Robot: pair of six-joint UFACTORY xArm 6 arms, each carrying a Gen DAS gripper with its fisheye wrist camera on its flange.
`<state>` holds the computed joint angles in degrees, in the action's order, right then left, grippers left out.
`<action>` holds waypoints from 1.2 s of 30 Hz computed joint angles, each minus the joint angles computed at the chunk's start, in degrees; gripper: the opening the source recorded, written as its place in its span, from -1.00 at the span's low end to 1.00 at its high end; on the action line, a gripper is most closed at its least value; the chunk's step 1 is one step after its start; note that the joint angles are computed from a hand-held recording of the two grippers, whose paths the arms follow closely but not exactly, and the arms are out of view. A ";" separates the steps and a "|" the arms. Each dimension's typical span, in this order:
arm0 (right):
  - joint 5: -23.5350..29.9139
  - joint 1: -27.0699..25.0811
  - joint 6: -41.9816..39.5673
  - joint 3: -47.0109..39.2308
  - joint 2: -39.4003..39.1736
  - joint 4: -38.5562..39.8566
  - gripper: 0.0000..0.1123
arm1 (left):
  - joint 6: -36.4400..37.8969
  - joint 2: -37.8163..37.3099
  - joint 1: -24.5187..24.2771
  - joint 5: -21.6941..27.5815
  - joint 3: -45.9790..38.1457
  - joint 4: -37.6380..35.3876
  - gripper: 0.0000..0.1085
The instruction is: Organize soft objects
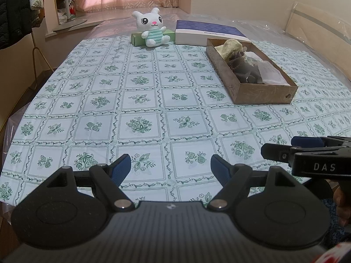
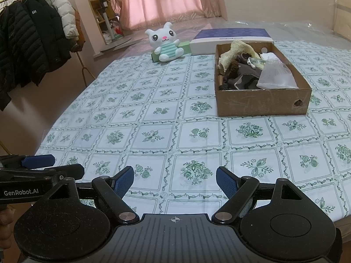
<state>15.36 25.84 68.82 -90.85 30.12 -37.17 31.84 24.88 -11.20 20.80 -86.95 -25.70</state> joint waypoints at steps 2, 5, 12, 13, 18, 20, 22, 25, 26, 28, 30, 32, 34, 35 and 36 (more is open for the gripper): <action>0.00 0.00 0.00 0.00 0.00 0.00 0.46 | 0.03 -0.01 -0.01 -0.01 0.00 -0.01 0.44; -0.01 0.00 -0.03 -0.02 -0.01 -0.01 0.46 | 0.00 -0.01 -0.01 -0.08 0.03 0.01 0.44; 0.01 -0.03 -0.02 -0.01 0.00 0.00 0.46 | 0.00 -0.01 0.00 -0.04 0.02 0.01 0.44; -0.01 -0.03 0.00 -0.01 -0.01 -0.02 0.46 | 0.03 -0.01 -0.03 -0.02 0.01 -0.01 0.44; 0.09 -0.03 -0.28 -0.10 0.02 0.30 0.46 | -0.08 0.04 -0.01 -0.03 -0.02 0.10 0.44; 0.04 -0.06 -0.22 -0.11 0.03 0.22 0.46 | -0.20 0.04 -0.03 -0.09 -0.01 0.21 0.44; 0.04 -0.06 -0.10 -0.12 0.06 0.15 0.46 | -0.01 0.10 -0.03 -0.03 -0.07 0.03 0.44; 0.11 -0.05 -0.34 -0.13 0.02 0.46 0.46 | -0.27 0.20 -0.06 0.12 -0.30 0.33 0.44; 0.20 -0.01 -0.44 -0.20 0.02 0.62 0.46 | -0.28 0.22 -0.06 0.08 -0.29 0.31 0.44; 0.33 -0.04 -0.96 -0.39 0.02 1.16 0.46 | -0.38 0.25 -0.07 0.05 -0.30 0.39 0.44; 0.33 -0.03 -1.04 -0.50 0.08 1.24 0.46 | -0.27 0.28 -0.05 0.05 -0.31 0.30 0.44; 0.33 -0.06 -1.01 -0.51 0.15 1.25 0.46 | -0.21 0.25 -0.04 0.08 -0.29 0.26 0.44; 0.28 -0.15 -1.25 -0.64 0.32 1.55 0.46 | -0.28 0.20 -0.05 0.13 -0.23 0.34 0.44; 0.28 -0.15 -1.34 -0.71 0.39 1.68 0.46 | -0.46 0.42 -0.06 0.25 -0.52 0.55 0.44; 0.34 -0.12 -1.35 -0.80 0.46 1.75 0.46 | -0.61 0.56 -0.07 0.31 -0.65 0.69 0.44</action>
<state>15.69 25.72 67.47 -91.65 30.58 -35.42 31.23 25.43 -11.27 21.11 -87.60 -25.00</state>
